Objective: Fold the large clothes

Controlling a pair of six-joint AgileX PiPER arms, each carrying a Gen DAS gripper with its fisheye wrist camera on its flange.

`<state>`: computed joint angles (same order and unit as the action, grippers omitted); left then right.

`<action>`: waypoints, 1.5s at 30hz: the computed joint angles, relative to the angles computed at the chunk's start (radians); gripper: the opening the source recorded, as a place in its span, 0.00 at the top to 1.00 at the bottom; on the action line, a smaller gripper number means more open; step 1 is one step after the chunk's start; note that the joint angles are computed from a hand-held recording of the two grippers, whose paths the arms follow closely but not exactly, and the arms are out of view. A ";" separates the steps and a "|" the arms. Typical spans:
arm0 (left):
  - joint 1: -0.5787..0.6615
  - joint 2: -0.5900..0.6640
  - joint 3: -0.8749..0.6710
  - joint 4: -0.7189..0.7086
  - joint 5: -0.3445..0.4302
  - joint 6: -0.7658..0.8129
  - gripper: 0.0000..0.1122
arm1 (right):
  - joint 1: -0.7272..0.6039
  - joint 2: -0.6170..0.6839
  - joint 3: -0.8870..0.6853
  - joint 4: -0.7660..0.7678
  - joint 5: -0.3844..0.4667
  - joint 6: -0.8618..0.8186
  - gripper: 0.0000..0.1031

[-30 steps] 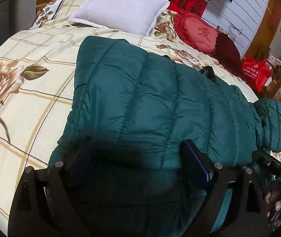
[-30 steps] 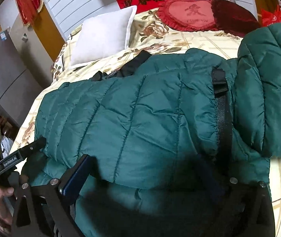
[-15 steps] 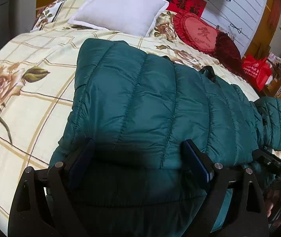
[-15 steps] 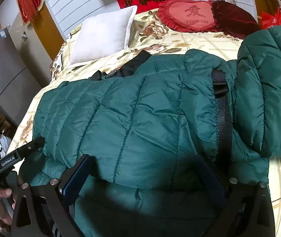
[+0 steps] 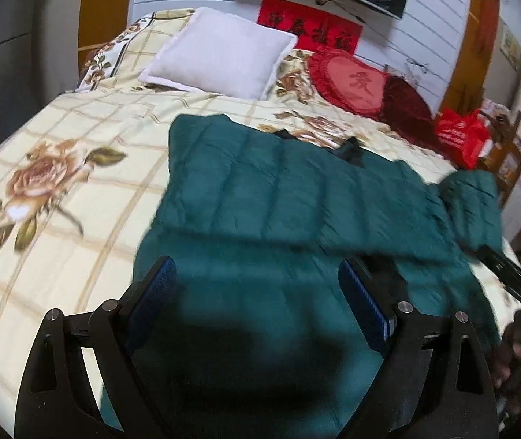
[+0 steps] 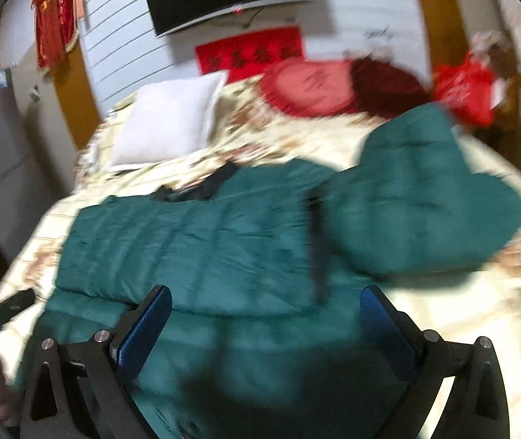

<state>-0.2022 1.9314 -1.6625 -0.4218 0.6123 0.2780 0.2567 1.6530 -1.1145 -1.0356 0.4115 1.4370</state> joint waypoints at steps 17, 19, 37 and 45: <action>-0.077 -0.036 0.132 0.218 -0.036 -0.221 0.19 | -0.878 0.003 -0.076 1.031 0.021 -1.185 0.03; -0.075 -0.026 0.120 0.221 -0.032 -0.225 0.19 | -0.932 0.084 -0.159 1.165 0.033 -1.342 0.05; -0.104 0.010 0.101 0.318 -0.027 -0.299 0.19 | -0.896 0.400 -0.509 1.387 0.087 -1.661 0.77; -0.083 -0.015 0.113 0.326 -0.042 -0.333 0.19 | -0.883 0.120 -0.328 0.792 0.106 -1.111 0.80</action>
<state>-0.2856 1.9161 -1.5492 -0.0961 0.5707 -0.0554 -0.6262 1.7726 -1.4430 -0.2439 0.5172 0.3263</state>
